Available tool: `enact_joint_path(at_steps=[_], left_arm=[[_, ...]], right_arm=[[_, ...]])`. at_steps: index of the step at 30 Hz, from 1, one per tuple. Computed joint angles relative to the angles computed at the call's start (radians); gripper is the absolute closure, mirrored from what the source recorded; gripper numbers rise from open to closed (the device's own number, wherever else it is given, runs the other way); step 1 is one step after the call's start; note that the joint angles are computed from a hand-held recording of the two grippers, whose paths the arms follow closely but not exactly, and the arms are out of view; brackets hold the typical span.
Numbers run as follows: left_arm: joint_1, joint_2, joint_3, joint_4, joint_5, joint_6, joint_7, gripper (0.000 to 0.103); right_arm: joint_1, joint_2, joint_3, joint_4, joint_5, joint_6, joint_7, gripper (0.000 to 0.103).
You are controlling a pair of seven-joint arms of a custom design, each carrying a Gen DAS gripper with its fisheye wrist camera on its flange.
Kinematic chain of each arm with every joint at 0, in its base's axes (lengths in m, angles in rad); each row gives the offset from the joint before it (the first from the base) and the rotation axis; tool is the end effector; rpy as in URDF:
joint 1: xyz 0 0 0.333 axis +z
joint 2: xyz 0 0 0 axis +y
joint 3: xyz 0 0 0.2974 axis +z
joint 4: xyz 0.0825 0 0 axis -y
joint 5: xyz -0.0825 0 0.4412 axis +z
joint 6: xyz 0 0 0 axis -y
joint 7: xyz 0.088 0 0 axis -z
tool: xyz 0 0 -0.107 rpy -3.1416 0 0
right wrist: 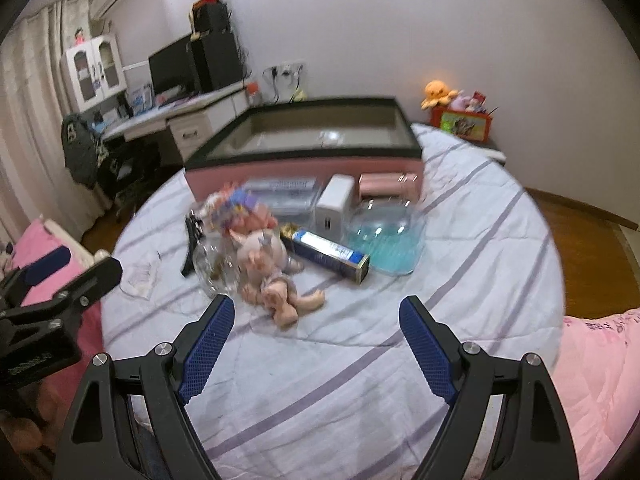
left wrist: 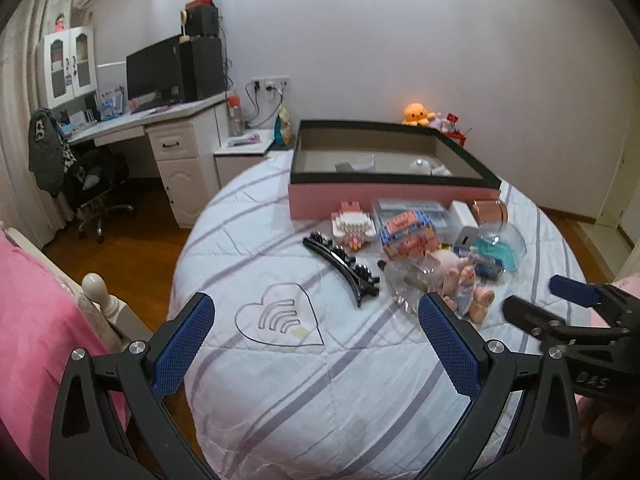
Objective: Organize rigid objects
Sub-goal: 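Grasp the glass bottle with left tool while right tool grasps pink doll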
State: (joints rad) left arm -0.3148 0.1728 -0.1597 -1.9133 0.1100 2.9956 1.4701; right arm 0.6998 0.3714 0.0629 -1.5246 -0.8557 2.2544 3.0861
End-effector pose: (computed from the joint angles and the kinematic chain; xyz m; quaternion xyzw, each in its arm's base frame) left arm 0.6171 -0.3197 0.4712 -0.4737 0.7626 -0.3774 0.2272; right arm 0.5621 0.5002 0.4570 -0.5383 0.7473 -0.2748 0.2762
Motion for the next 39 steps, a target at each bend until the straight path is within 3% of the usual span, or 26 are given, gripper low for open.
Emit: enact_joint_path(at_steps=[4, 6, 13, 14, 17, 19, 26, 32, 34, 35, 37, 39], left_arm=[[0.001, 0.022, -0.007, 0.019, -0.013, -0.024, 0.016, 0.0], [-0.001, 0.033, -0.009, 0.03, -0.017, -0.038, 0.024, 0.0], [0.001, 0.065, -0.026, 0.064, -0.063, -0.074, 0.066, 0.0], [-0.001, 0.069, -0.027, 0.069, -0.066, -0.078, 0.07, 0.0], [-0.003, 0.085, -0.033, 0.088, -0.082, -0.09, 0.091, 0.0], [0.013, 0.097, -0.056, 0.102, -0.134, -0.091, 0.133, 0.0], [0.037, 0.142, -0.111, 0.165, -0.267, -0.137, 0.276, 0.0], [-0.006, 0.219, -0.087, 0.26, -0.274, -0.166, 0.261, 0.001], [-0.022, 0.257, -0.072, 0.304, -0.258, -0.197, 0.241, 0.015], [-0.01, 0.278, -0.085, 0.335, -0.275, -0.242, 0.249, 0.031], [0.034, 0.276, -0.134, 0.325, -0.344, -0.221, 0.317, 0.035], [0.053, 0.279, -0.15, 0.329, -0.385, -0.238, 0.363, 0.051]], right_arm=[[-0.029, 0.038, 0.002, 0.018, 0.049, 0.067, -0.071, 0.018], [-0.038, 0.058, -0.001, 0.034, 0.074, 0.093, -0.111, 0.027], [-0.055, 0.121, -0.028, 0.089, 0.139, 0.198, -0.222, 0.037], [-0.057, 0.125, -0.03, 0.094, 0.149, 0.21, -0.236, 0.043], [-0.05, 0.122, -0.039, 0.091, 0.163, 0.217, -0.263, 0.044], [-0.048, 0.092, -0.047, 0.043, 0.16, 0.256, -0.234, 0.043], [-0.033, -0.024, -0.054, -0.111, 0.061, 0.256, -0.05, 0.043], [-0.07, -0.084, -0.029, -0.195, 0.002, 0.285, 0.068, 0.044], [-0.081, -0.086, -0.019, -0.199, -0.004, 0.29, 0.072, 0.047], [-0.084, -0.086, -0.016, -0.2, -0.008, 0.292, 0.076, 0.047], [-0.089, -0.087, -0.012, -0.203, -0.014, 0.298, 0.085, 0.047], [-0.091, -0.078, -0.009, -0.191, -0.014, 0.29, 0.081, 0.047]])
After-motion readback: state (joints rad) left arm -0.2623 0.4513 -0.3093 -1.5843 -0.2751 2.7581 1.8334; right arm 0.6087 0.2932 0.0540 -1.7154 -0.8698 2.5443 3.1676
